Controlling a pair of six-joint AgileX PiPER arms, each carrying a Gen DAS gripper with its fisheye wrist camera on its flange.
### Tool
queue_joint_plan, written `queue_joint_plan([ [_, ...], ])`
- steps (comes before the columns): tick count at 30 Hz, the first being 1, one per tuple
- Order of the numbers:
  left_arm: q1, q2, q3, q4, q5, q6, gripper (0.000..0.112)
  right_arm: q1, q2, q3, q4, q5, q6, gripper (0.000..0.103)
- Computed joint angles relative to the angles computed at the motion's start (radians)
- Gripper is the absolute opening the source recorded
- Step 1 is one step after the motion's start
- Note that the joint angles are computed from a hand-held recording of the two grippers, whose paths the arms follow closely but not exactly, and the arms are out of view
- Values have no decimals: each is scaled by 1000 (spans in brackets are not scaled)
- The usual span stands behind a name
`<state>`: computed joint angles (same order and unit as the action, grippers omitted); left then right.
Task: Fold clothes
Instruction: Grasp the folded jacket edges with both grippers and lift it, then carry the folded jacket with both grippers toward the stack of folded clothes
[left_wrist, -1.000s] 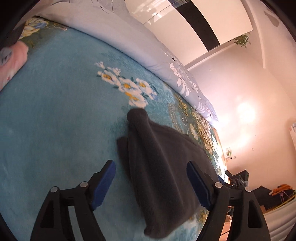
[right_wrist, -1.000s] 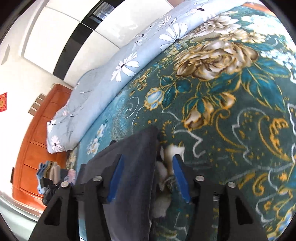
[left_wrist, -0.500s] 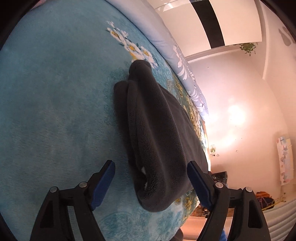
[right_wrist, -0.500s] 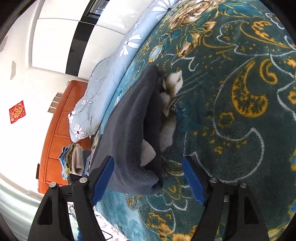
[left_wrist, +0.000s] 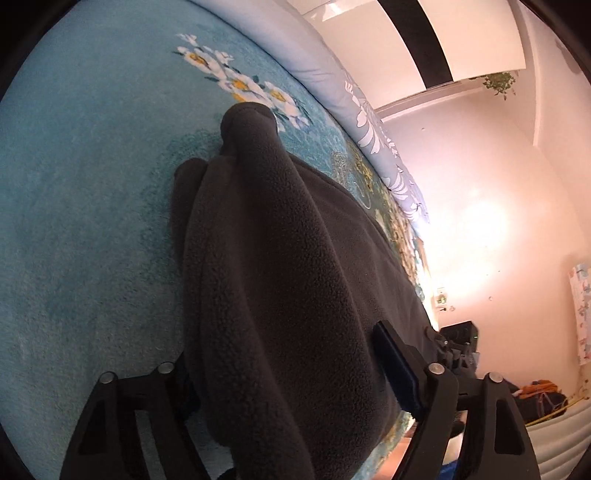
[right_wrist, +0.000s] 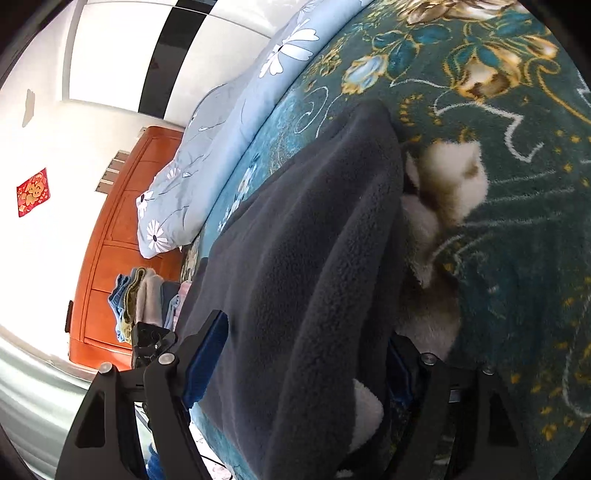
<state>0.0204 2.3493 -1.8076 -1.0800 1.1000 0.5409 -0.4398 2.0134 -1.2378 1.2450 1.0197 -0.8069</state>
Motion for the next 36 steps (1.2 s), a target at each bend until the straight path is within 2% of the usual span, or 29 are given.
queue_joint_plan([
  [1, -3, -16, 21, -3, -20, 14, 75, 5, -12, 8, -5, -13, -7, 76],
  [5, -28, -95, 104, 14, -114, 45, 49, 33, -95, 62, -36, -102, -20, 47],
  [7, -48, -152, 151, 38, -174, 54, 41, 39, -137, 96, -22, -124, -38, 43],
  [9, -55, -205, 198, 25, -201, 70, 36, 53, -189, 128, -21, -142, -51, 42],
  [16, -44, -401, 343, 48, -226, 108, 34, 66, -368, 243, -19, -111, -136, 40],
  [23, 54, -669, 521, 94, -167, 141, 34, 65, -496, 360, 58, -24, -209, 40],
  [27, 104, -784, 561, 119, -129, 152, 34, 84, -544, 374, 71, 3, -194, 40],
  [31, 185, -833, 547, 113, -59, 178, 34, 140, -590, 359, 70, -10, -159, 40],
  [36, 297, -768, 390, 88, 64, 188, 34, 253, -575, 233, 17, -54, -12, 40],
])
